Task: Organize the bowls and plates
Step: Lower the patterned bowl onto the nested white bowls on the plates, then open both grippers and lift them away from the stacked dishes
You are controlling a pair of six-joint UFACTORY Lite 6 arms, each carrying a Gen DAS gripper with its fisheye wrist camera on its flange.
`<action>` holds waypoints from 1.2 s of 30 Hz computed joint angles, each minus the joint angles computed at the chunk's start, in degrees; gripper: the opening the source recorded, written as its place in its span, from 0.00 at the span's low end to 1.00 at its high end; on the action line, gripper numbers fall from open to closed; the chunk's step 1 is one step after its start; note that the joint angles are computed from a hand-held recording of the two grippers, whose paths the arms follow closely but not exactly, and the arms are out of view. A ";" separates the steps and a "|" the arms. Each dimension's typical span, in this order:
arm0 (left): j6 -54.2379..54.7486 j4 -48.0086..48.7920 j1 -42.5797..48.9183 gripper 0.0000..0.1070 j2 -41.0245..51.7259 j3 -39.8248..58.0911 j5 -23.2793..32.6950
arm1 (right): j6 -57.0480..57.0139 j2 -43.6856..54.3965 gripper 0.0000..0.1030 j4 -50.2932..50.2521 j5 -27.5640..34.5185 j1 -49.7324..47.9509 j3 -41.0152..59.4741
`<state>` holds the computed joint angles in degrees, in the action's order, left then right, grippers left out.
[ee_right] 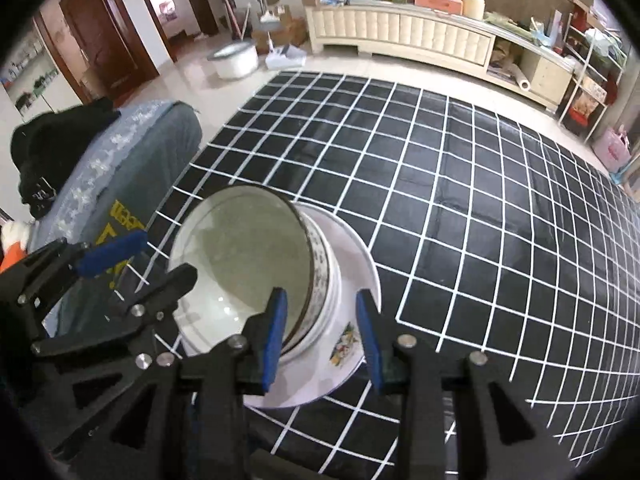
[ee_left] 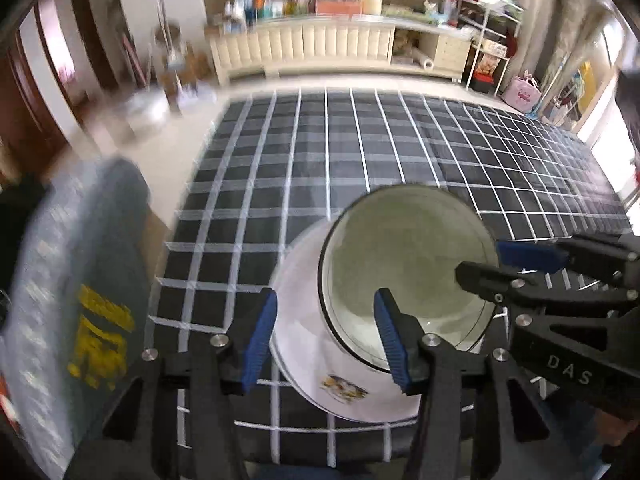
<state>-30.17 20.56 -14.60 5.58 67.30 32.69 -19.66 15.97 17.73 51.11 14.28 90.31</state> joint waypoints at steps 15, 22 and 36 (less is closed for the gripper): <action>-30.12 19.18 -14.61 0.45 -17.37 -8.34 4.80 | -10.43 -26.18 0.39 8.77 -4.03 -11.81 -17.30; -49.10 36.72 -32.69 0.46 -23.67 -9.62 19.83 | -15.93 -41.29 0.69 10.86 -4.83 -19.31 -23.19; -62.08 45.27 -59.71 0.88 -26.07 -7.90 41.60 | -44.93 -57.65 1.00 36.54 6.80 -51.76 -32.37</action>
<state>-92.25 65.83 -74.31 -20.49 59.40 74.29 -64.58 -41.68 54.27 57.91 -37.48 57.93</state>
